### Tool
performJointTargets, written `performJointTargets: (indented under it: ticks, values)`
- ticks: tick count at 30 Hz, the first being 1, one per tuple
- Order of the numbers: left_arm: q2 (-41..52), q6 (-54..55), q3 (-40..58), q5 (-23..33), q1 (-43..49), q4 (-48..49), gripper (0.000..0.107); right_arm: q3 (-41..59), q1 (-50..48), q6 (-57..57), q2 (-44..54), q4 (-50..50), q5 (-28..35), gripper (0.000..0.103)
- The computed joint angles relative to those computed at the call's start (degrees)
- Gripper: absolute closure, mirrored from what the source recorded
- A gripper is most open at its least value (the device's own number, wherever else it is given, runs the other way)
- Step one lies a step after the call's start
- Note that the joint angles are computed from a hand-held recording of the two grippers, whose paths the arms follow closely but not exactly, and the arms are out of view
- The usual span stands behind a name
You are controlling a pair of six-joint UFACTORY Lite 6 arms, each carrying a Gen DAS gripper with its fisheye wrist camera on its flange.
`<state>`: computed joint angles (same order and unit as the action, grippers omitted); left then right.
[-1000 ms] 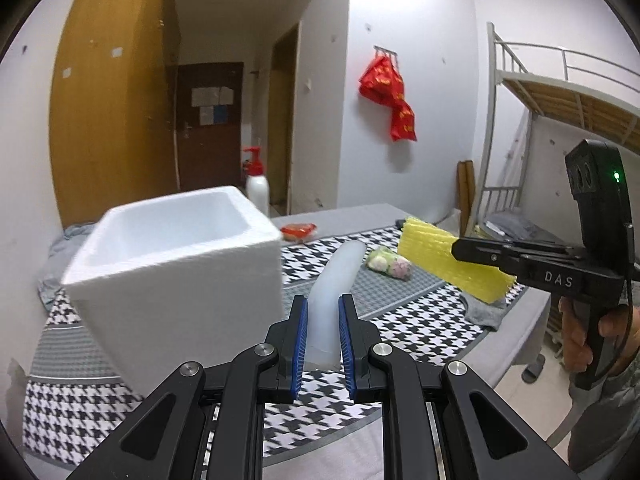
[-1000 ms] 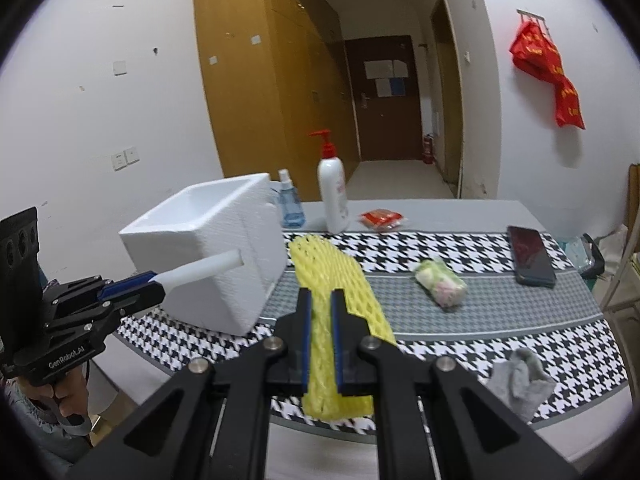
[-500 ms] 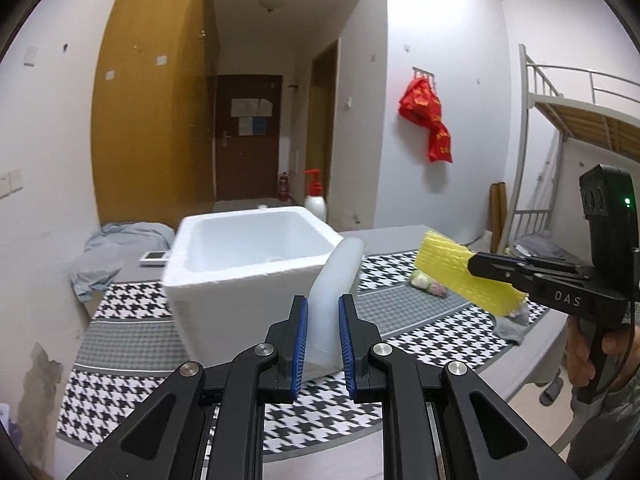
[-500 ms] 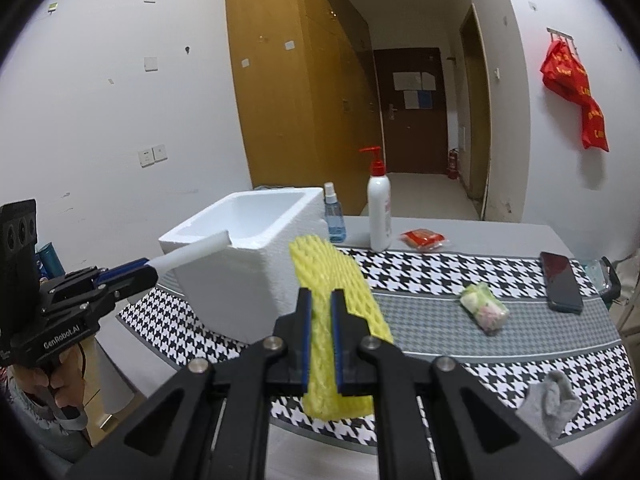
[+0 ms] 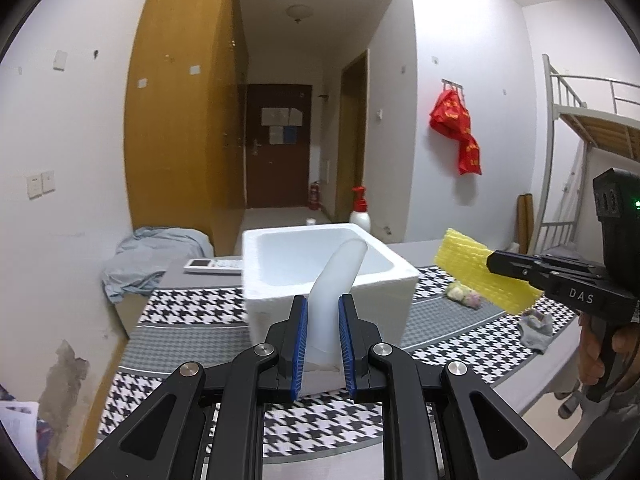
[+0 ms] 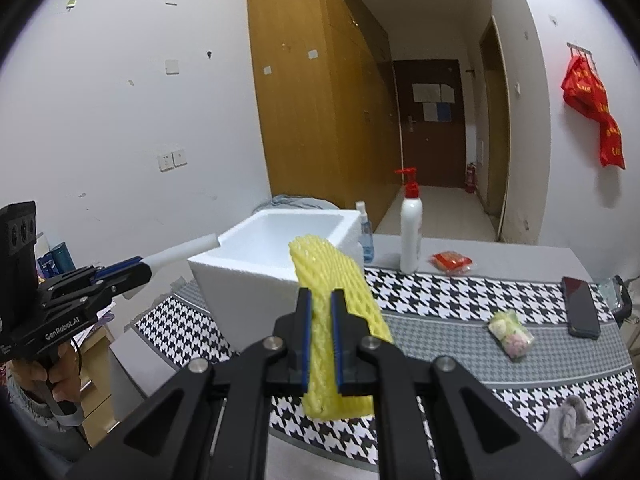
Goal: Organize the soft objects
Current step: 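Carry the yellow sponge over the foam box with the right gripper while the left holds the tube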
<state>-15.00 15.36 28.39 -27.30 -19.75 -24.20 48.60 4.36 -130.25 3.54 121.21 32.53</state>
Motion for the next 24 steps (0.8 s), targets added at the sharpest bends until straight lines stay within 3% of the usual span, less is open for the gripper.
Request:
performJointTargets:
  ticks: [11, 24]
  values:
    - [-4.5, -0.1, -3.0, 1.1, 5.0, 0.4, 0.090, 4.4, 4.1, -1.1, 2.0, 3.3, -2.4, 0.092]
    - [-3.4, -9.6, -3.7, 0.5, 11.2, 12.0, 0.090, 13.1, 10.9, -7.3, 6.9, 10.6, -8.4, 0.092]
